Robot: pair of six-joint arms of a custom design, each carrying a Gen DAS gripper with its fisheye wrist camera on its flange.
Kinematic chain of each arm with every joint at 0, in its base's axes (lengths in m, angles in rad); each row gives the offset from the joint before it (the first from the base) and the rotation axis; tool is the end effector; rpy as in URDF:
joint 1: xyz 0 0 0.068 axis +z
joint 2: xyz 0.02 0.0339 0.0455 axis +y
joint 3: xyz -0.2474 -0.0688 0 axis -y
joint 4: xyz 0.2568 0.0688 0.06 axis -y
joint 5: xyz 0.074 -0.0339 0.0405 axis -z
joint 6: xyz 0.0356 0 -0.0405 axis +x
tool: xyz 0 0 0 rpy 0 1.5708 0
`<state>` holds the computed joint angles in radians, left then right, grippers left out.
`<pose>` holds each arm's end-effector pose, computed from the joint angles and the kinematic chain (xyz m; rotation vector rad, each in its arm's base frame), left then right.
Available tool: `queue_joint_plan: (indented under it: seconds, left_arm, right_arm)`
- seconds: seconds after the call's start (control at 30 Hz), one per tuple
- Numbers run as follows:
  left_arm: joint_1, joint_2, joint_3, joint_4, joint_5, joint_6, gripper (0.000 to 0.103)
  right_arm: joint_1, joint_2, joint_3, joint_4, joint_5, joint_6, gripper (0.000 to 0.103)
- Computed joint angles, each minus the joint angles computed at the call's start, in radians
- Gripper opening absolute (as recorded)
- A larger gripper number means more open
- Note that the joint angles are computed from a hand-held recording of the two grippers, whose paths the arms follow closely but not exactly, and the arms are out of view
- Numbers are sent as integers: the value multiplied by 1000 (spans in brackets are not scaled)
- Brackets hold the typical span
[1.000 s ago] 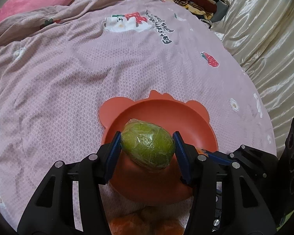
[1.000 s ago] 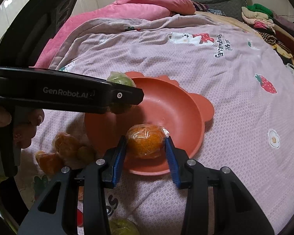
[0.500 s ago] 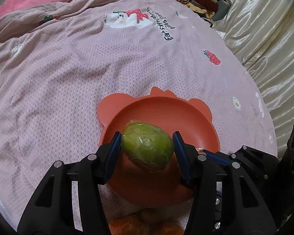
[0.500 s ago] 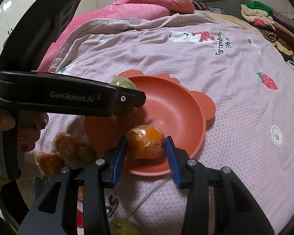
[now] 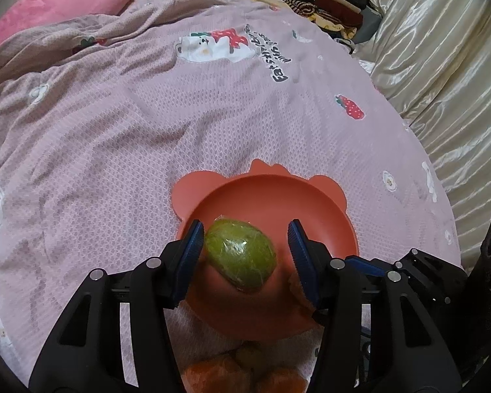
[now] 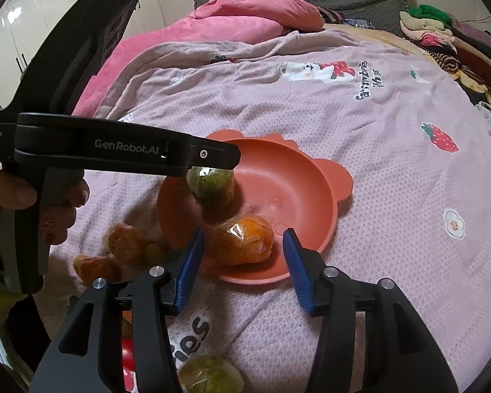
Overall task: Organize fruits
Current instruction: 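Carry the green fruit and orange onto the orange plate and open both tools, then withdraw both tools from the plate back toward the remaining fruits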
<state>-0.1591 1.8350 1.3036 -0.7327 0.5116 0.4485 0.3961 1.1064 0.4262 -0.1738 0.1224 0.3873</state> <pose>0.3607 -0.0755 0.1738 0.9113 2.5422 -0.6382 0.2032 0.0803 0.1374 0.0450 2.4267 0.2096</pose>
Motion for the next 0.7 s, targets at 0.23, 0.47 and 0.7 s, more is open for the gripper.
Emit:
queue_joint_plan:
  seconds: [0.23, 0.47, 0.7]
  left_arm:
    - [17, -38, -21, 1, 7, 8, 47]
    - [50, -86, -50, 3, 17, 26, 54]
    - [93, -138, -81, 5, 28, 51, 63]
  right_arm:
    - [18, -70, -14, -39, 29, 19, 58]
    - [29, -118, -24, -70, 50, 36, 65]
    - [56, -172, -41, -103, 78, 69, 72]
